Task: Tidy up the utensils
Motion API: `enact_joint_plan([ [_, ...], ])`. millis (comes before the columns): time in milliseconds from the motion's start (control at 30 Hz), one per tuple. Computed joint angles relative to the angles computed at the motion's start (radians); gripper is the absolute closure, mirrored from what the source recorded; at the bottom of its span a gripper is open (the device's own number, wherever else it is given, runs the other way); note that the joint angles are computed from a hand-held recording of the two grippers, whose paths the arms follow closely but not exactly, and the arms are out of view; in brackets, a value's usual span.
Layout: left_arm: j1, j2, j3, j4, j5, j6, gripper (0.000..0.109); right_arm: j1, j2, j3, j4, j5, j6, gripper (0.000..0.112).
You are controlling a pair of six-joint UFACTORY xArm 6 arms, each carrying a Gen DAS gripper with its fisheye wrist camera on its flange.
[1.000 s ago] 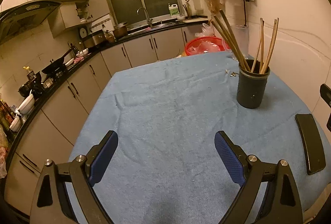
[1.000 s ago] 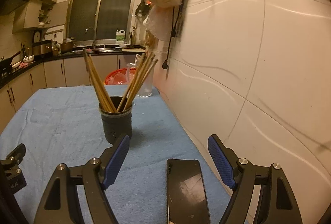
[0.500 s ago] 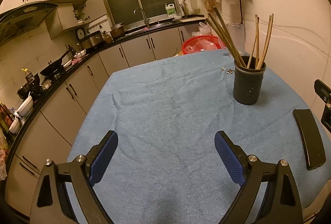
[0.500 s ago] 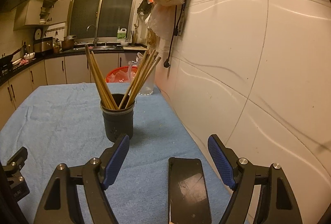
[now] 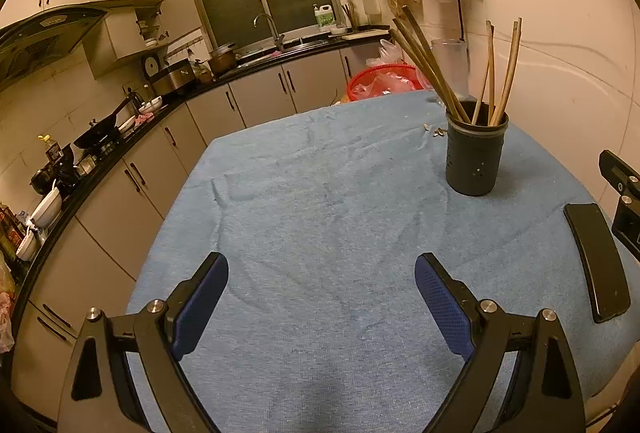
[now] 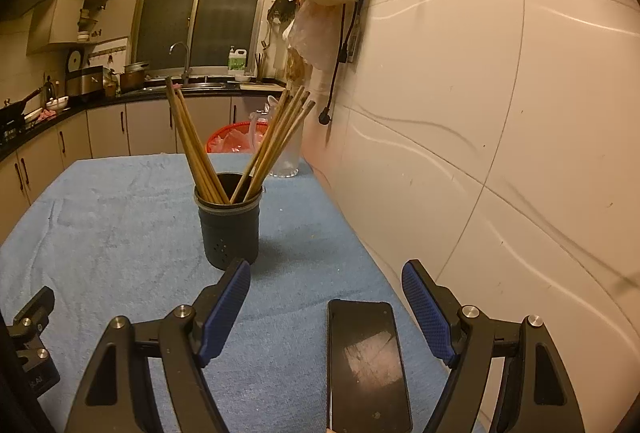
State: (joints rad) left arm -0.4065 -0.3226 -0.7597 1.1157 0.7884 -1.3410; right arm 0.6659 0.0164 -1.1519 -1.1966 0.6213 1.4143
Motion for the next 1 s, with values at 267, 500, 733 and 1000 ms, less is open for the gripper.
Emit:
enact_joint_plan([
  [267, 0.007, 0.001, 0.003, -0.007, -0.010, 0.009, 0.014, -0.002, 0.005, -0.001, 0.011, -0.003, -0.009, 0.032],
  [500, 0.013, 0.001, 0.006, -0.013, -0.021, 0.011, 0.014, 0.003, 0.010, -0.004, 0.021, -0.001, -0.019, 0.032],
  [733, 0.015, 0.001, 0.008, -0.013, -0.025, 0.011, 0.014, 0.001, 0.008, -0.001, 0.025, -0.003, -0.019, 0.032],
  [1000, 0.014, 0.008, 0.004, -0.013, -0.028, 0.010, 0.014, 0.002, 0.012, -0.002, 0.036, -0.005, -0.030, 0.032],
])
